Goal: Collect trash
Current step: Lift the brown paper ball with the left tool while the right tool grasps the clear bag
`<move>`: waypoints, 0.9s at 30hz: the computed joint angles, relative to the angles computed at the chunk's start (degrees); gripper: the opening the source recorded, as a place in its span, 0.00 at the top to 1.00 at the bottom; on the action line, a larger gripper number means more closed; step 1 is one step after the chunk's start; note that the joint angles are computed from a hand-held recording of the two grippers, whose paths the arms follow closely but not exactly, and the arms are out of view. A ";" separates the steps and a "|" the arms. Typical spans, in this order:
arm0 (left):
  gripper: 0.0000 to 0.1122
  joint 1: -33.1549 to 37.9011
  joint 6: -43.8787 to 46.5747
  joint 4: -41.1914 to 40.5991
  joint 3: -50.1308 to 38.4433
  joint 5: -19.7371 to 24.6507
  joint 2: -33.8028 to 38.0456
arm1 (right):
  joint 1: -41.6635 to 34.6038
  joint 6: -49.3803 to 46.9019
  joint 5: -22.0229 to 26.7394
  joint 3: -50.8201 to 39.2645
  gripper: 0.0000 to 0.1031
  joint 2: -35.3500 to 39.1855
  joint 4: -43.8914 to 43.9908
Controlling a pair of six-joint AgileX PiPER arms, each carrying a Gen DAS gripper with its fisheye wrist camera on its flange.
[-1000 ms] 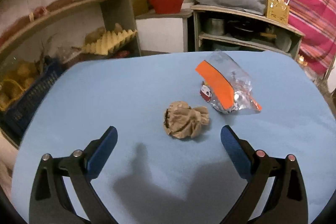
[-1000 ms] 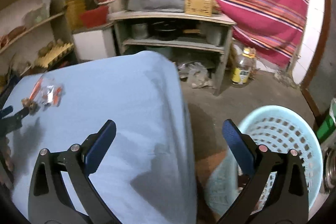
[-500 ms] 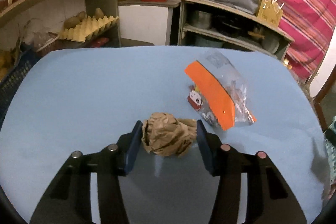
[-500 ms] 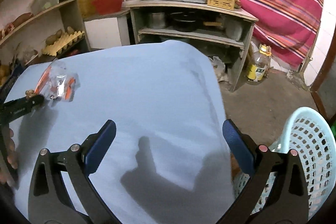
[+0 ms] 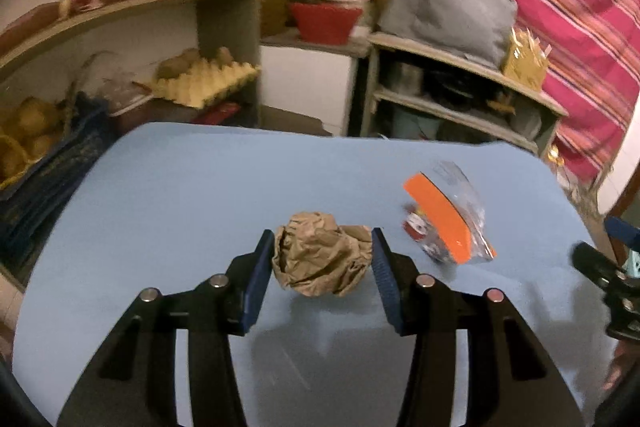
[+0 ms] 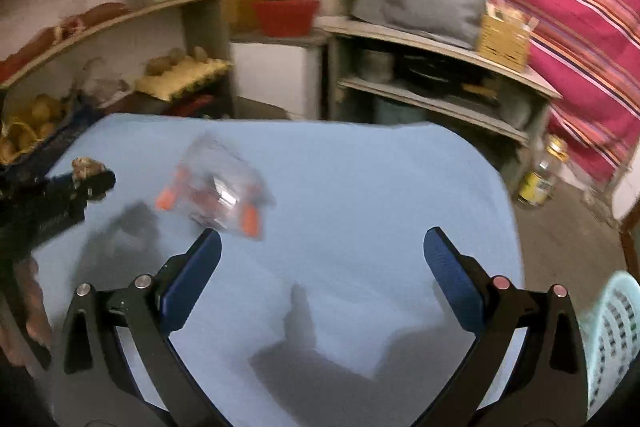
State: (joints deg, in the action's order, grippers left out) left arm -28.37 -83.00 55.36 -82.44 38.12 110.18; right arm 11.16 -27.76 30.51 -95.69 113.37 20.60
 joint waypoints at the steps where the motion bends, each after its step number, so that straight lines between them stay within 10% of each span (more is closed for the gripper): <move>1: 0.57 -0.06 -2.22 1.80 1.72 0.67 -1.60 | 1.38 1.94 0.85 -2.42 0.04 1.43 -1.52; 13: 0.57 0.18 -11.98 12.38 10.85 7.23 -10.31 | 11.47 20.54 14.96 -37.85 0.04 24.61 -22.52; 20: 0.57 0.48 -13.31 14.02 11.68 7.58 -11.45 | 10.74 21.36 17.61 -42.09 0.05 28.06 -21.45; 27: 0.57 -0.46 -14.35 15.04 11.91 8.52 -11.84 | 10.80 18.08 23.22 -48.42 0.31 31.77 -18.98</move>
